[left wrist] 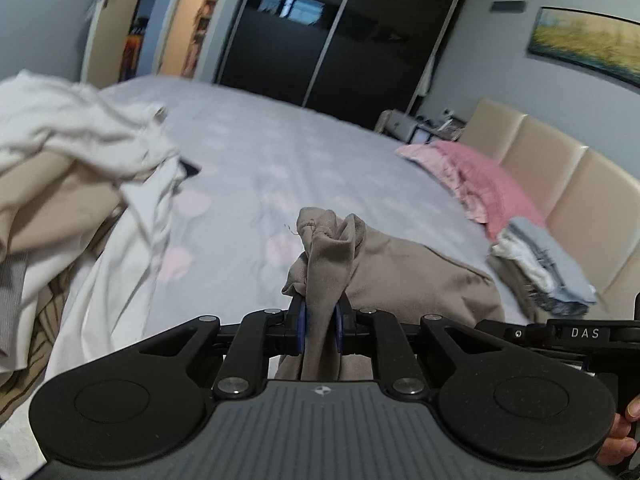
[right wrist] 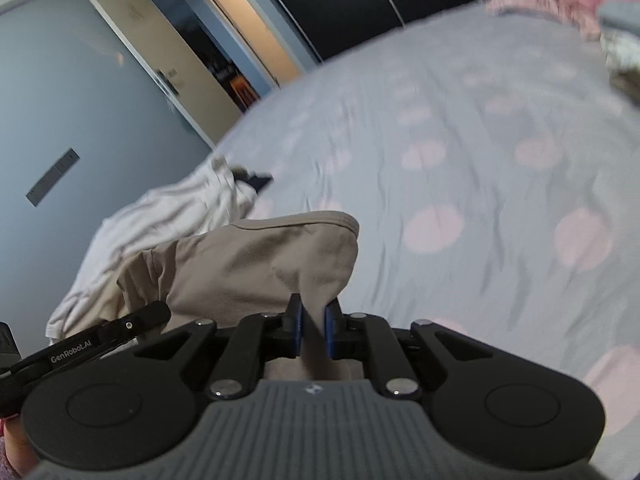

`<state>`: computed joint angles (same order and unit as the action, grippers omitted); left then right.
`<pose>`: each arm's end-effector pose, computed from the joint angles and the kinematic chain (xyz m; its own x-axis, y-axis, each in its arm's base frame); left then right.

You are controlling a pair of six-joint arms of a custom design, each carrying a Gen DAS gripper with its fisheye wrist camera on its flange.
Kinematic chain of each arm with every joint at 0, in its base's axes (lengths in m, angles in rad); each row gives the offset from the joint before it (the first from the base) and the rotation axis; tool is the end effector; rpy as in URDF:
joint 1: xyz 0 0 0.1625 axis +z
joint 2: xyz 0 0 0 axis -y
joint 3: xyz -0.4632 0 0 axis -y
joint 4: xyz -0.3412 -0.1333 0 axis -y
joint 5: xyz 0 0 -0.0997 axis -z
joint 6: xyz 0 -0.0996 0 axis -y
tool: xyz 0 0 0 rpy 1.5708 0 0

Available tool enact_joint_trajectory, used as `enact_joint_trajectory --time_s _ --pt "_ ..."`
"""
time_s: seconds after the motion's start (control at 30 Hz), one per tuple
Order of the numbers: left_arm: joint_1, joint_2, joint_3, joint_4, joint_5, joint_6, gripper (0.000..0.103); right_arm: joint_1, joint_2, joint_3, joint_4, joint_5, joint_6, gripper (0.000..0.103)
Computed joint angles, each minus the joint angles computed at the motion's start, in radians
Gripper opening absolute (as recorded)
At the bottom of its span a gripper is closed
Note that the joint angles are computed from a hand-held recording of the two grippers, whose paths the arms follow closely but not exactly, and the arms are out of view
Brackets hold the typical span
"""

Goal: Fold clothes
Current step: 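Grasp the folded taupe shirt with both grippers, then carry the folded shirt with both grippers toward the stack by the pillows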

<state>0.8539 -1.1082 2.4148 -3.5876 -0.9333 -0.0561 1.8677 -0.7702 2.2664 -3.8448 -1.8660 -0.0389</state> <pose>-0.1331 -0.4459 0.2520 -0.8873 0.2030 -0.4140 0.4491 0.5839 -0.6763 0.2448 -0.4436 0.1468 -0.9658 -0.1111 0.2344 -0.2462 0.6775 -0.6931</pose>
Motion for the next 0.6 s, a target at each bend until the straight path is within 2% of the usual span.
enact_joint_trajectory --time_s 0.17,0.37,0.47,0.6 --pt "-0.087 0.0 -0.007 0.015 -0.007 0.001 0.012 0.021 -0.085 0.082 -0.098 -0.019 -0.045 0.013" --pt "-0.165 0.076 -0.094 0.007 -0.072 -0.001 0.011 0.02 -0.239 0.151 -0.14 -0.05 -0.125 0.012" --pt "-0.19 0.143 -0.174 0.021 -0.12 0.021 0.011 0.002 -0.345 0.176 -0.131 -0.057 -0.163 0.012" --pt "-0.216 0.247 -0.31 0.059 -0.207 0.022 0.011 -0.024 -0.5 0.169 -0.059 -0.093 -0.228 0.012"
